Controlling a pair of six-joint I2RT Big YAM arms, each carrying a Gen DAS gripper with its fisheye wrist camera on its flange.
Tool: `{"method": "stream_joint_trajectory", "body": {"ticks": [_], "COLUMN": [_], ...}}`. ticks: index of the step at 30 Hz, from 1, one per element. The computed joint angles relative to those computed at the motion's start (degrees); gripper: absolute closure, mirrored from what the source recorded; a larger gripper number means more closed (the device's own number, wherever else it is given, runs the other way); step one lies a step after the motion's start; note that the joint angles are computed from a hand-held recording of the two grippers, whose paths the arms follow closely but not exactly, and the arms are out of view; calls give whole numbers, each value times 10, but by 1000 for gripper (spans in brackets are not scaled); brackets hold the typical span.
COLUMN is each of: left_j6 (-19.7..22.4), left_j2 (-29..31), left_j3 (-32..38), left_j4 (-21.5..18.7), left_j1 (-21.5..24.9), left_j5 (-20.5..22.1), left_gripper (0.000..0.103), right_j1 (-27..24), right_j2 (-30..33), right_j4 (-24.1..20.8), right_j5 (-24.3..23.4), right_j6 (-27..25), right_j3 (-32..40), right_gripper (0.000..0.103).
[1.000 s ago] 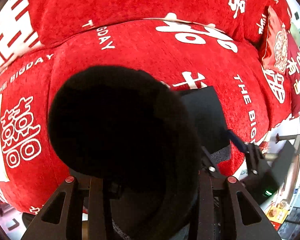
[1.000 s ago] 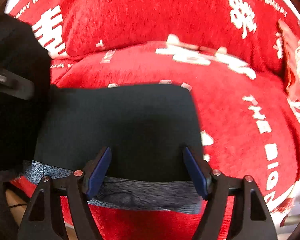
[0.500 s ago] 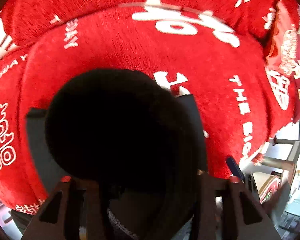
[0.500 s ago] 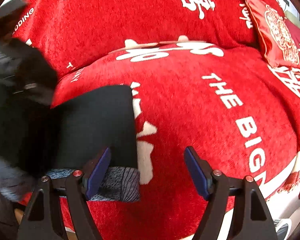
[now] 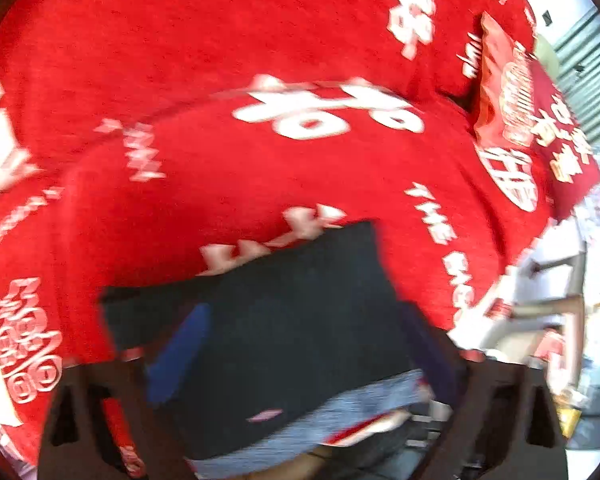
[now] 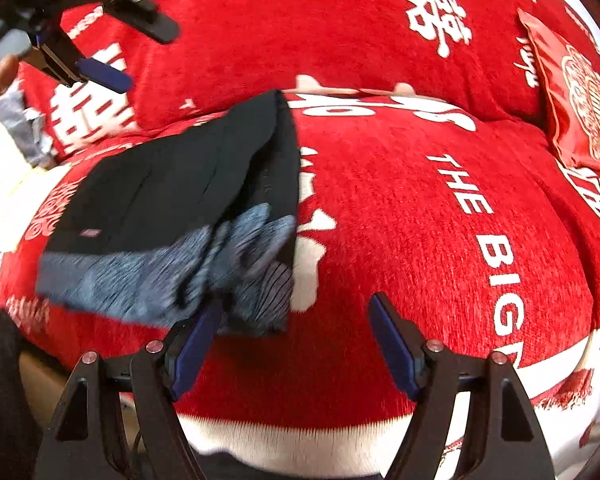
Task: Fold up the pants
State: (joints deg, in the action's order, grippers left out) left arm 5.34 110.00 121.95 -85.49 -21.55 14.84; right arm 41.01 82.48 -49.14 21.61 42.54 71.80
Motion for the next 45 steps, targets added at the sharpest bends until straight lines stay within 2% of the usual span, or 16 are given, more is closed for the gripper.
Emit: {"method": "stream_joint_trajectory", "body": {"ticks": [2,4,12,14,19,21,22,23,28,33,34,36,38,39,43,45], "left_j6": [2,-6,-88,-108,-103,-101,-99,-99,-110,-102,-108,-124,-142,-147,-142,-148], "left_j2": [-35,-54,-140,-151,-153,-154,-151,-148,-142,-141,-140,-139,-125,-117,-73,-47], "left_j3": [-65,-111,-302,-334,-370,-377,-374,-369,-364,-356,-350,-339,-317,-306,-258,-233], "left_j4": [45,62,206,231,250,260,257,253,253,248,247,255,251,246,228,211], "left_j1": [12,35,82,91,91,93,96,98,104,102,104,109,107,104,74,69], "left_j5": [-40,-39,-118,-115,-111,-104,-98,-92,-86,-89,-86,-78,-84,-87,-131,-143], "left_gripper": [1,1,1,1,1,1,1,1,1,1,1,1,1,1,1,1], "right_j1": [6,11,0,-3,-26,-45,-50,-46,-25,-51,-51,-38,-23,-18,-18,-31], "right_j2": [-13,-21,-20,-17,60,74,77,83,93,86,81,82,89,99,184,238], "right_j4": [8,15,47,56,-22,17,30,25,-9,18,14,-33,-57,-63,-86,-98], "right_j5": [0,5,11,9,8,-72,-98,-88,-52,-103,-102,-26,46,70,54,13], "right_j6": [-13,-23,-25,-15,22,35,45,48,16,75,82,81,54,35,-71,-106], "right_j3": [-9,-11,18,24,92,84,83,92,134,97,99,126,157,176,288,347], "right_gripper": [23,22,20,17,14,49,56,71,78,67,58,51,25,20,19,19]}}
